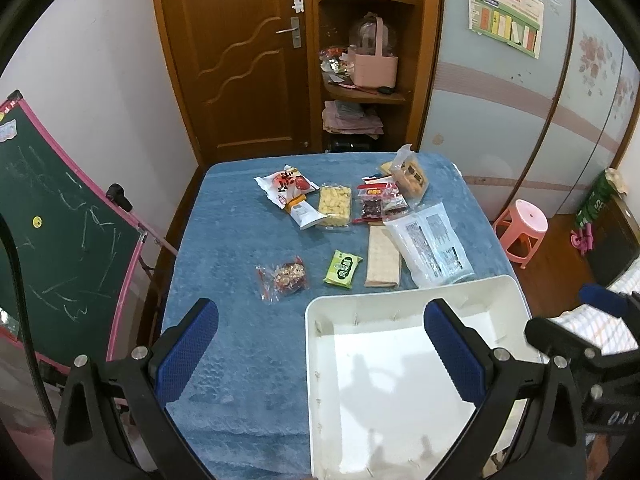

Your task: Organize snacks

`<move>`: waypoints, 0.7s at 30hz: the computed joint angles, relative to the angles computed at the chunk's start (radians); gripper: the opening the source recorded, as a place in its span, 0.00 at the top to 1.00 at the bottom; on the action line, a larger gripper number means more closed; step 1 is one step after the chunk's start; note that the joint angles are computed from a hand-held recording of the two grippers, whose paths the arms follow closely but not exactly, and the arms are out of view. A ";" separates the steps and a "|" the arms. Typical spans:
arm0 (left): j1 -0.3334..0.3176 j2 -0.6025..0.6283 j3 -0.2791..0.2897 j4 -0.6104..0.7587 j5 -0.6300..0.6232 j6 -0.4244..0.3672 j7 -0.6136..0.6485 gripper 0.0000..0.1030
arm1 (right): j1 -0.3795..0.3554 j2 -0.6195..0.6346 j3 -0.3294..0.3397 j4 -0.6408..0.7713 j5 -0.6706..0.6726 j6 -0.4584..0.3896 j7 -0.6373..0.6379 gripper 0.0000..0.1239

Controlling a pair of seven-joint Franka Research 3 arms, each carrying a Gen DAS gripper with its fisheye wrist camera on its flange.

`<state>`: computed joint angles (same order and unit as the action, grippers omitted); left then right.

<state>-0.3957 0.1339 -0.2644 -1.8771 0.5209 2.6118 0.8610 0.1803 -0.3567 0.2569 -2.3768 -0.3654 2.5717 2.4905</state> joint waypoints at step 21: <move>0.048 0.339 0.040 0.491 -0.098 -0.152 0.271 0.04 | -0.014 0.348 -0.199 0.337 0.016 -0.033 -0.300 0.24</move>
<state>-0.3476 0.4733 -0.2249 -1.3865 0.4228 2.4596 1.1321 0.1667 -0.0083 0.0580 -2.0393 -0.3494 2.5384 2.1908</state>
